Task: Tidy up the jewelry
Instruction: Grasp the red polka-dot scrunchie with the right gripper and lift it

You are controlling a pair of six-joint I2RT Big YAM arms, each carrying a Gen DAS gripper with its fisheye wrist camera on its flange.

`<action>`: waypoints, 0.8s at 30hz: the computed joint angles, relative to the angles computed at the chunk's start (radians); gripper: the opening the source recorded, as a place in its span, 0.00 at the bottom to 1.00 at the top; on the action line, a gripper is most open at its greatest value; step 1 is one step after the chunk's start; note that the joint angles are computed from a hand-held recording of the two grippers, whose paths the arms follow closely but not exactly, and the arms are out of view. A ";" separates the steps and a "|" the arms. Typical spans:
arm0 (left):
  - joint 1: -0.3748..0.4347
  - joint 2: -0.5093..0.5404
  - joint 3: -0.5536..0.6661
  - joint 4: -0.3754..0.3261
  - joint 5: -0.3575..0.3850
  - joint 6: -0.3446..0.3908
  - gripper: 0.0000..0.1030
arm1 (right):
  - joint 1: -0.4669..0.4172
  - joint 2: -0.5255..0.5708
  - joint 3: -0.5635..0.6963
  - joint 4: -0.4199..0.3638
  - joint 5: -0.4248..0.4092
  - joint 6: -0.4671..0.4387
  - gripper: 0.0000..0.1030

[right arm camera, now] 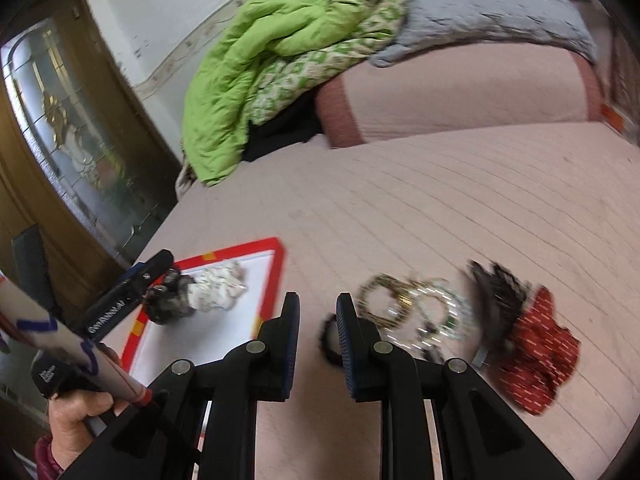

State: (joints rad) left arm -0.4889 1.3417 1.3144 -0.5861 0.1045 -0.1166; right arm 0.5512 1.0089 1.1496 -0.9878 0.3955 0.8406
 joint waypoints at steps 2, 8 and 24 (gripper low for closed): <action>-0.028 -0.011 -0.008 -0.007 -0.006 0.000 0.64 | -0.009 -0.050 -0.035 -0.017 0.009 0.016 0.20; -0.097 -0.038 -0.037 -0.027 -0.018 -0.002 0.67 | -0.055 -0.183 -0.076 -0.099 0.076 0.006 0.24; -0.178 0.034 0.010 -0.090 0.019 0.017 0.68 | -0.361 -0.340 -0.196 -0.223 -0.192 0.025 0.65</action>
State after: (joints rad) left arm -0.6674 1.3755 1.3246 -0.6760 0.1237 -0.0999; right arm 0.1905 0.6688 0.9533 -1.2107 0.2033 0.8653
